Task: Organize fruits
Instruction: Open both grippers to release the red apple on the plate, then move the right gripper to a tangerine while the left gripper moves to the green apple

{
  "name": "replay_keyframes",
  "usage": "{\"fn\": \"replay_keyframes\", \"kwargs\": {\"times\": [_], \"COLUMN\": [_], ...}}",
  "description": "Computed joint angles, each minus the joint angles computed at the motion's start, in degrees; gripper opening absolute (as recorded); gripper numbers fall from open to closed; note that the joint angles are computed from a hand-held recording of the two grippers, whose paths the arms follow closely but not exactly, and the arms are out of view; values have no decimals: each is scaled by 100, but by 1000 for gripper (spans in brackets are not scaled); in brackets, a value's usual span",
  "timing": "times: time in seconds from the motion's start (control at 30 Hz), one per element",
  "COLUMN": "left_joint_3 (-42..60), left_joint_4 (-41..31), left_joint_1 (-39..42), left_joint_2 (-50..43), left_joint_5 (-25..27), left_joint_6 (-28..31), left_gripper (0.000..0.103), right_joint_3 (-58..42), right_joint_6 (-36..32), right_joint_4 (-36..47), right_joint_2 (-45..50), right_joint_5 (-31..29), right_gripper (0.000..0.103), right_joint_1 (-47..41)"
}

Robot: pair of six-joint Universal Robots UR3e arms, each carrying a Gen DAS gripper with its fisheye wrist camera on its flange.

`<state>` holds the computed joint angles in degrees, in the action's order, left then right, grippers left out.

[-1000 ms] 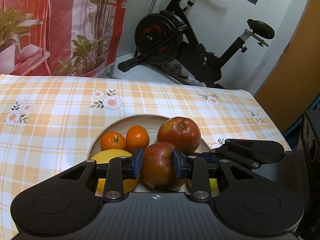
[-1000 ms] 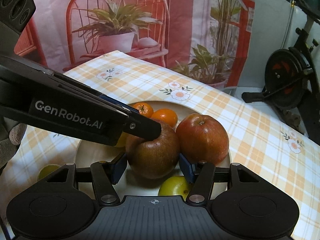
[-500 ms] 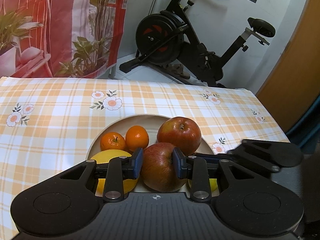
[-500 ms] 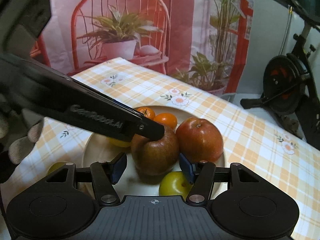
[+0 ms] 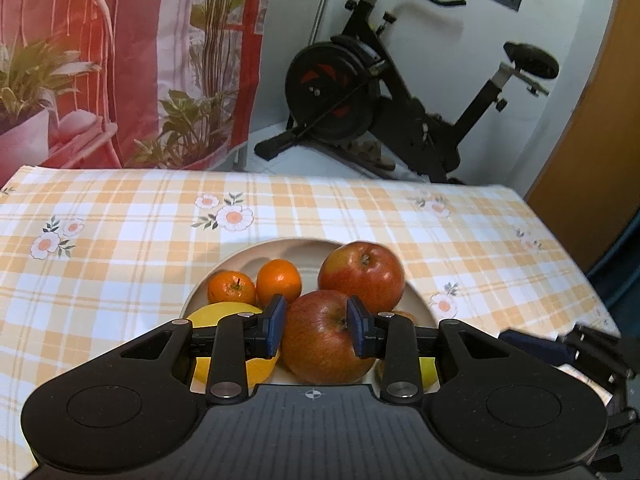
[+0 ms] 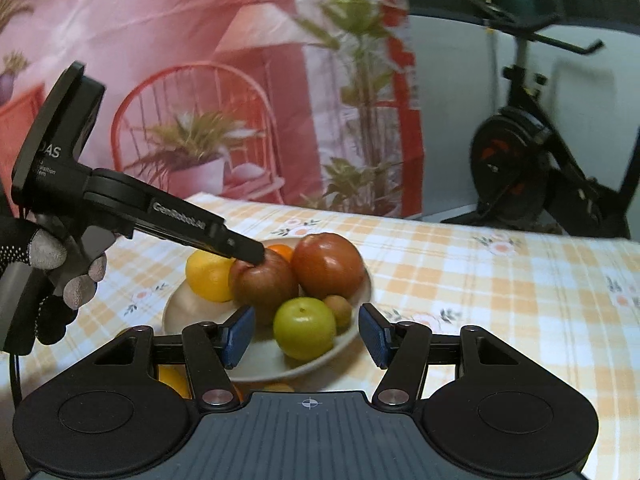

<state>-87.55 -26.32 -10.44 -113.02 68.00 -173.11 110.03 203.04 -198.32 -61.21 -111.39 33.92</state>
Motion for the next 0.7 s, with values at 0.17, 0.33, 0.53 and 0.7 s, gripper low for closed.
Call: {"fn": "replay_keyframes", "kwargs": {"times": [0.17, 0.33, 0.53, 0.7], "left_joint_3": [-532, -1252, -2100, -2703], "left_joint_4": [441, 736, 935, 1113], "left_joint_1": [20, 156, 452, 595], "left_joint_2": [466, 1102, 1827, 2321], "left_joint_5": [-37, -104, -90, -32], "left_joint_6": [-100, -84, -162, -272], "left_gripper": [36, 36, 36, 36], "right_joint_3": [466, 653, 882, 932], "right_joint_6": [276, 570, 887, 982], "right_joint_4": [-611, -1067, -1486, -1584], "right_joint_2": [-29, 124, 321, 466], "right_joint_5": [-89, -267, -432, -573], "right_gripper": [55, 54, 54, 54], "right_joint_1": [71, 262, 451, 576]}}
